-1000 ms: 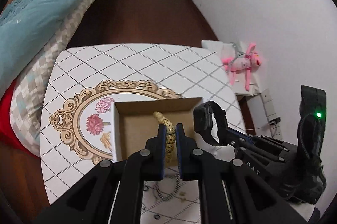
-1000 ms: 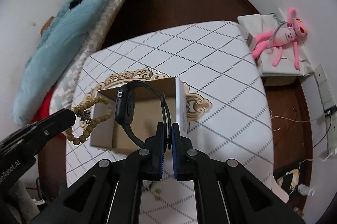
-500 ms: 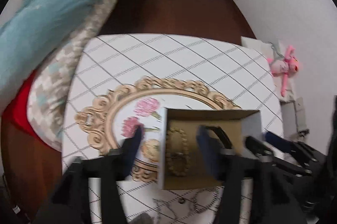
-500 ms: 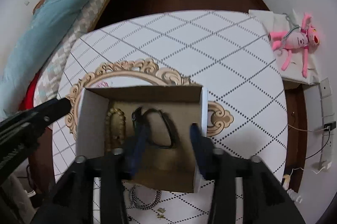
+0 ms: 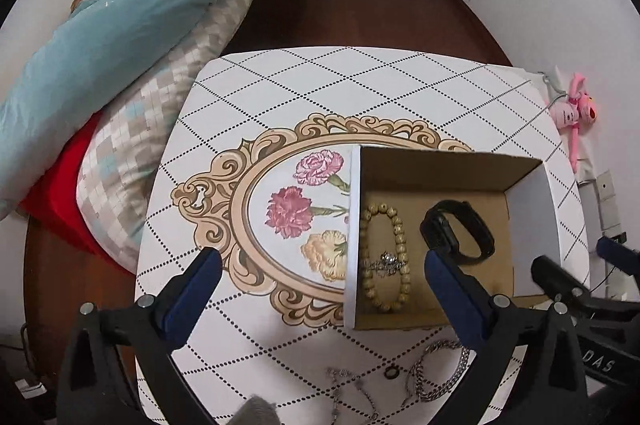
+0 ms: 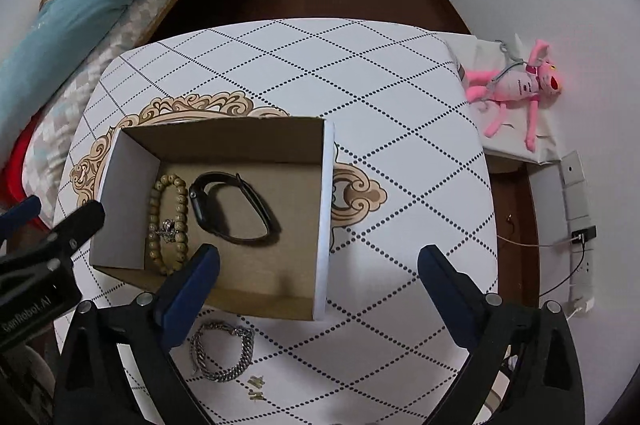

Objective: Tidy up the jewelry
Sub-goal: 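Raise both open tools out of the box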

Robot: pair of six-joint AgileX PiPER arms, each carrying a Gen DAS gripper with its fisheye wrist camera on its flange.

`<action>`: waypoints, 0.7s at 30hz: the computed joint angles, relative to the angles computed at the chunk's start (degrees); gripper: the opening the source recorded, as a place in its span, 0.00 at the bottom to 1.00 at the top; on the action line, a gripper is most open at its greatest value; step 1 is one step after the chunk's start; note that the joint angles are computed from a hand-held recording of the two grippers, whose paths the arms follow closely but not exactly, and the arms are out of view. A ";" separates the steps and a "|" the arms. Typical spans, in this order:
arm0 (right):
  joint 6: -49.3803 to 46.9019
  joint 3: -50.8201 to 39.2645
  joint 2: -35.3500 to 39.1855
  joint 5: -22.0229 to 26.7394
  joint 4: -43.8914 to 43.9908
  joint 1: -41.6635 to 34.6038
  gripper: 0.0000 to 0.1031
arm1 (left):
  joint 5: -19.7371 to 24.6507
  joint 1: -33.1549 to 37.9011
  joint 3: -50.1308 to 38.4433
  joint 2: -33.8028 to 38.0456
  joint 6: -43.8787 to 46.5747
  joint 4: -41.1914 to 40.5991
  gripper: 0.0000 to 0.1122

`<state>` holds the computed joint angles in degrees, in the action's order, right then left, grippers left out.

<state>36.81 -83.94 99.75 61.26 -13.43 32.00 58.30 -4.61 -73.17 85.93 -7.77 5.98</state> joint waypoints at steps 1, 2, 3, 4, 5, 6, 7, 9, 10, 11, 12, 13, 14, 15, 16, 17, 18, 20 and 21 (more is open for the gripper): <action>0.57 0.37 -0.28 -0.02 -0.54 0.26 0.97 | -0.03 -0.21 0.34 -0.45 -0.33 0.33 0.92; 1.11 0.93 -0.78 -0.13 -0.93 0.39 0.97 | -0.04 -0.34 0.62 -1.00 -0.53 0.45 0.92; 1.62 1.43 -1.17 -0.31 -1.18 0.54 0.97 | 0.04 -0.47 0.79 -1.45 -0.75 0.57 0.92; 2.13 2.13 -1.88 -0.53 -1.36 0.62 0.97 | 0.27 -0.54 0.88 -2.02 -0.91 0.56 0.92; 2.78 2.76 -2.59 -0.47 -1.82 0.90 0.97 | 0.53 -0.64 1.00 -2.79 -1.04 0.52 0.92; 3.29 2.90 -2.95 -0.37 -2.19 1.17 0.97 | 0.65 -0.80 1.16 -3.41 -1.33 0.71 0.92; 3.87 3.57 -3.83 -0.36 -2.68 1.53 0.97 | 0.85 -1.18 1.34 -4.40 -1.79 1.07 0.92; 5.50 4.83 -5.72 -0.11 -4.44 2.70 0.97 | 1.54 -1.67 1.60 -6.13 -2.52 1.60 0.92; 6.18 5.26 -6.50 0.06 -5.16 3.20 0.97 | 1.87 -1.84 1.72 -6.98 -2.91 1.88 0.92; 6.91 5.83 -7.38 0.20 -5.84 3.69 0.97 | 2.29 -2.06 1.74 -7.75 -3.23 2.03 0.92; 8.13 6.99 -8.93 0.18 -6.73 4.33 0.97 | 3.02 -2.33 1.79 -9.00 -3.61 2.04 0.92; 9.38 7.86 -10.22 0.34 -7.59 5.00 0.97 | 3.24 -2.39 1.90 -9.77 -3.66 1.84 0.92; 10.57 8.64 -11.48 0.61 -8.43 5.66 0.97 | 3.61 -2.75 2.18 -11.42 -3.92 1.78 0.92; 11.81 9.36 -12.75 0.98 -9.34 6.50 0.97 | 3.93 -3.30 2.36 -12.60 -4.39 2.24 0.92; 12.67 9.75 -13.70 1.39 -10.00 7.11 0.97 | 4.47 -3.99 2.39 -13.71 -4.89 2.73 0.92; 13.78 10.38 -15.08 1.98 -10.86 7.97 0.97 | 4.85 -4.41 2.35 -14.54 -5.11 2.86 0.92; 14.50 10.44 -15.70 2.49 -11.51 8.61 0.97 | 5.25 -4.71 2.29 -15.40 -5.26 2.89 0.92; 16.32 10.79 -17.71 4.03 -13.41 10.30 0.97 | 6.54 -5.52 1.79 -17.25 -6.02 3.07 0.92; 17.08 10.71 -18.61 4.91 -14.26 11.15 0.97 | 7.16 -5.77 1.41 -18.06 -6.06 2.86 0.92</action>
